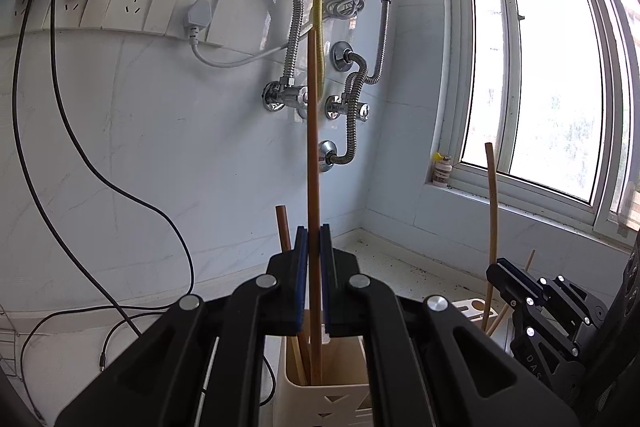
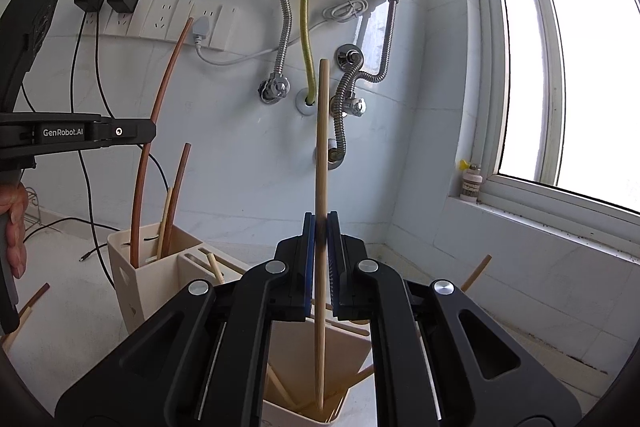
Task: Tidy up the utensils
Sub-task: 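Lower both chopsticks into the holder, then open both grippers to release the chopsticks in the holder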
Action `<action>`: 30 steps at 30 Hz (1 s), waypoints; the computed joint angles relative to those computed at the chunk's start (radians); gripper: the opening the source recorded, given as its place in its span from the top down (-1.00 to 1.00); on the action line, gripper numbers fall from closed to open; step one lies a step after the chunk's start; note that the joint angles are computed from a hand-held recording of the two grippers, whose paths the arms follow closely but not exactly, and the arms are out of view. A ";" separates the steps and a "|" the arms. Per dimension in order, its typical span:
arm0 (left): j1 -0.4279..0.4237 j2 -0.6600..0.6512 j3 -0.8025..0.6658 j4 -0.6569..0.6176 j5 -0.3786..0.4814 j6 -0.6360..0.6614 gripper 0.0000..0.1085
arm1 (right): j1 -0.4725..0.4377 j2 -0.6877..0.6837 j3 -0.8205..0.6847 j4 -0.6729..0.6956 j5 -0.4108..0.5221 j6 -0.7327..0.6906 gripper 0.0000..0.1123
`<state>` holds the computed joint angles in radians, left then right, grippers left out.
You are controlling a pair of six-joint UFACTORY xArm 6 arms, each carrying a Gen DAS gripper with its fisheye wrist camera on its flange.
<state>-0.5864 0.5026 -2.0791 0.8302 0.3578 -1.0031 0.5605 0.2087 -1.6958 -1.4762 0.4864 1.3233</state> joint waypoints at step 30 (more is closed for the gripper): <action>-0.009 -0.201 0.241 -0.094 0.051 0.054 -0.18 | 0.032 -0.133 0.120 0.091 0.110 -0.005 0.31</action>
